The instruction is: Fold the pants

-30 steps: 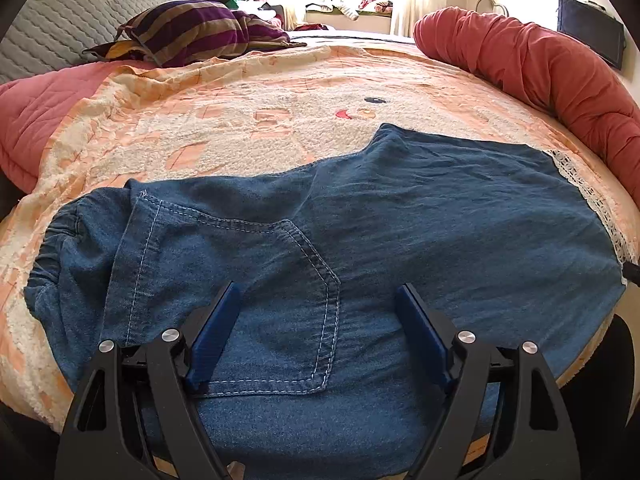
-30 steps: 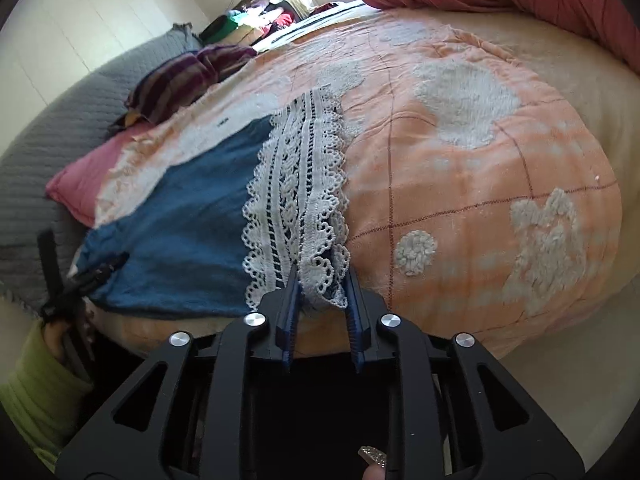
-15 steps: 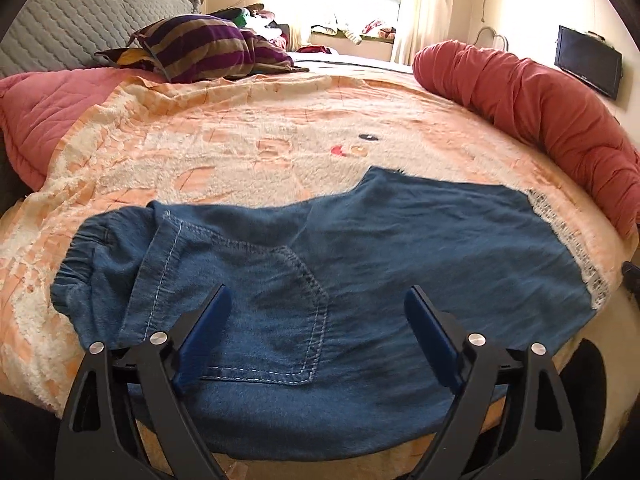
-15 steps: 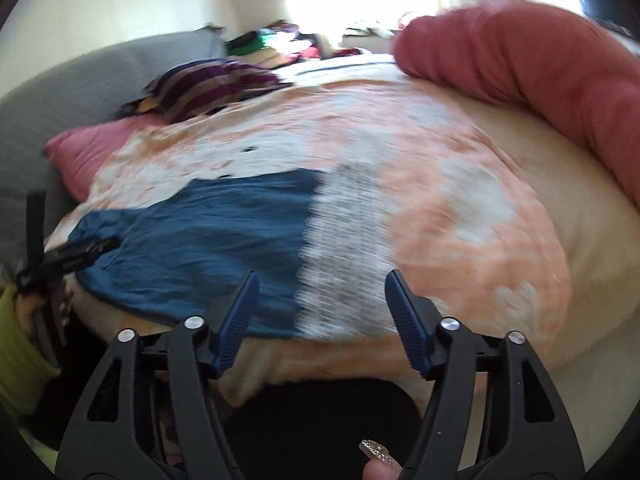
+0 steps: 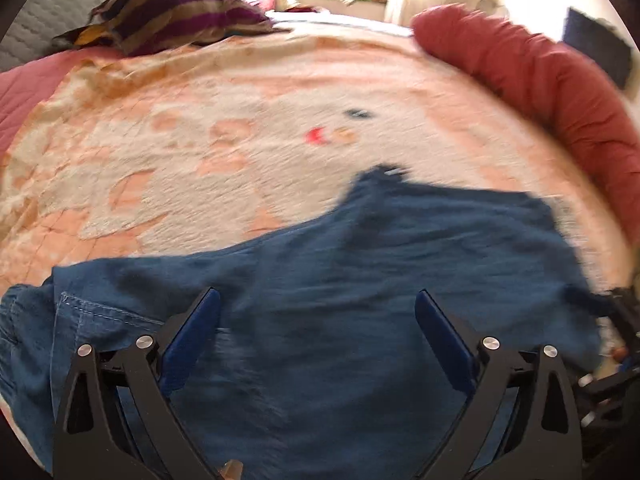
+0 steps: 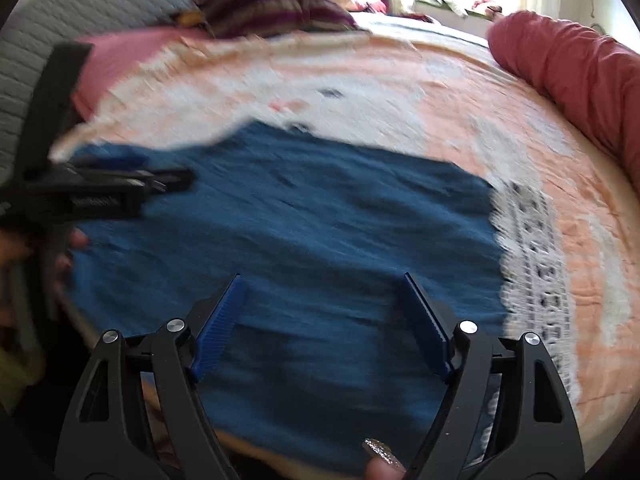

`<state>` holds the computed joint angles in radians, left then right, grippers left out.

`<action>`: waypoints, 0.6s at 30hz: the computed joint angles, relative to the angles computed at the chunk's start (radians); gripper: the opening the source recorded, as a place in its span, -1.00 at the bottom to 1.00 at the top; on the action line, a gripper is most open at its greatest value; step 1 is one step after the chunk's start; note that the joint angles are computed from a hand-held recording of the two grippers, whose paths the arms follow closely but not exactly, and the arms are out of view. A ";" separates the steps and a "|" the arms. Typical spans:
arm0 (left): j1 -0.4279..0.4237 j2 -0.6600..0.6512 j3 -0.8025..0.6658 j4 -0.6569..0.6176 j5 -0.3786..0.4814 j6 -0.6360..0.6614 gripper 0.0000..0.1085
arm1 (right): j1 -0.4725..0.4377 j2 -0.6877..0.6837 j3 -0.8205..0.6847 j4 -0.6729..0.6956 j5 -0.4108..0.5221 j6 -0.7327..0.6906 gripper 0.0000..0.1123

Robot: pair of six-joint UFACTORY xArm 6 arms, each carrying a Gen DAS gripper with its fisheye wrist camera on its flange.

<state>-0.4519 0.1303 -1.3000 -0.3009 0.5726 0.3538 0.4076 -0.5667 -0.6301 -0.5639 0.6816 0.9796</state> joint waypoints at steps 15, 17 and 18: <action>0.044 -0.038 0.024 -0.238 0.018 0.150 0.80 | -0.007 -0.241 0.150 -0.070 0.010 0.231 0.49; 0.041 -0.061 0.036 -0.269 0.025 0.184 0.81 | 0.001 -0.279 0.155 -0.084 0.047 0.255 0.52; 0.037 -0.074 0.045 -0.278 0.020 0.199 0.81 | 0.004 -0.301 0.160 -0.087 0.061 0.265 0.53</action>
